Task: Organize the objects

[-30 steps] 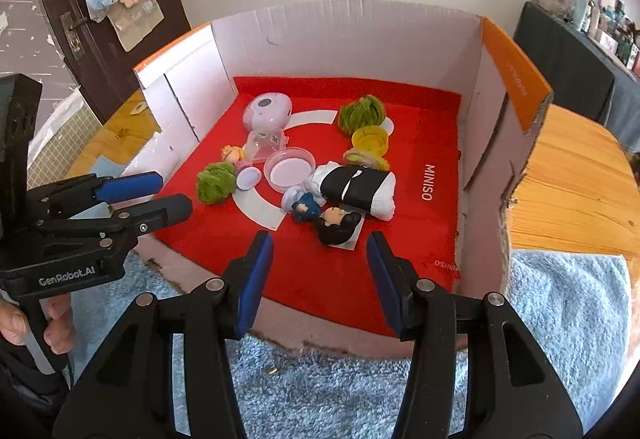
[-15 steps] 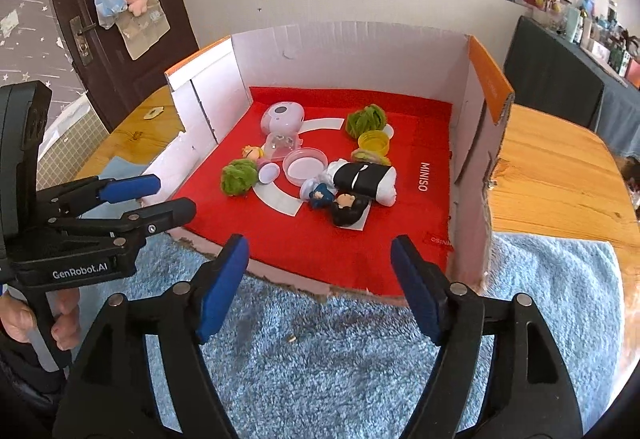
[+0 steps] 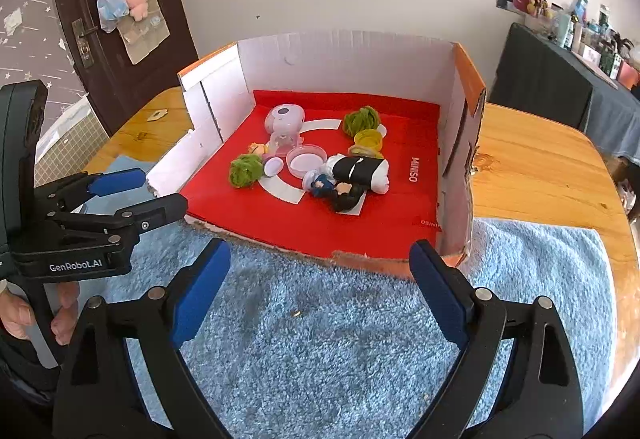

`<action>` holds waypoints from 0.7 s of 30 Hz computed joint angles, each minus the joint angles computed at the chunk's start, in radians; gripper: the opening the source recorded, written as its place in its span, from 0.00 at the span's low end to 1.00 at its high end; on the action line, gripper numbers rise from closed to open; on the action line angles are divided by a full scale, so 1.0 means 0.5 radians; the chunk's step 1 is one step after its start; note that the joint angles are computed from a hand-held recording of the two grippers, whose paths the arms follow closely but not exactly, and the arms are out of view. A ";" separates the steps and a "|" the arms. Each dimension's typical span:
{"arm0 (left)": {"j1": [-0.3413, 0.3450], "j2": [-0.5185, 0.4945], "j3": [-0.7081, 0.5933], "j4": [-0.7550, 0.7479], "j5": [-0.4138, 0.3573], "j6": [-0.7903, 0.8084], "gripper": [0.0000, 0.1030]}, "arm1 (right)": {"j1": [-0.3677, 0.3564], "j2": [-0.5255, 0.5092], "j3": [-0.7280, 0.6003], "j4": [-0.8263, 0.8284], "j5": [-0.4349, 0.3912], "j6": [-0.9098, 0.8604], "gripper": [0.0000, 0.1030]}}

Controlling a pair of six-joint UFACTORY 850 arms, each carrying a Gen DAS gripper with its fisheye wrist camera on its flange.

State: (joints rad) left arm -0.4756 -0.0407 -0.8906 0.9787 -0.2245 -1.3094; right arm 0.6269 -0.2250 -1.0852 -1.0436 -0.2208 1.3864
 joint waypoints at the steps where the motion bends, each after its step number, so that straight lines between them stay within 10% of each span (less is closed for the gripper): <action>1: -0.001 0.007 0.007 -0.003 0.003 -0.001 0.84 | 0.004 0.005 0.008 -0.018 -0.002 0.025 0.89; 21: -0.060 0.082 0.172 0.130 -0.030 -0.213 1.00 | 0.060 0.101 0.188 -0.405 -0.051 0.558 1.00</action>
State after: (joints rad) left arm -0.5054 0.0002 -0.8044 1.0436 -0.2393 -1.4160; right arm 0.6568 -0.1743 -0.9912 -1.2463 -0.2464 1.6656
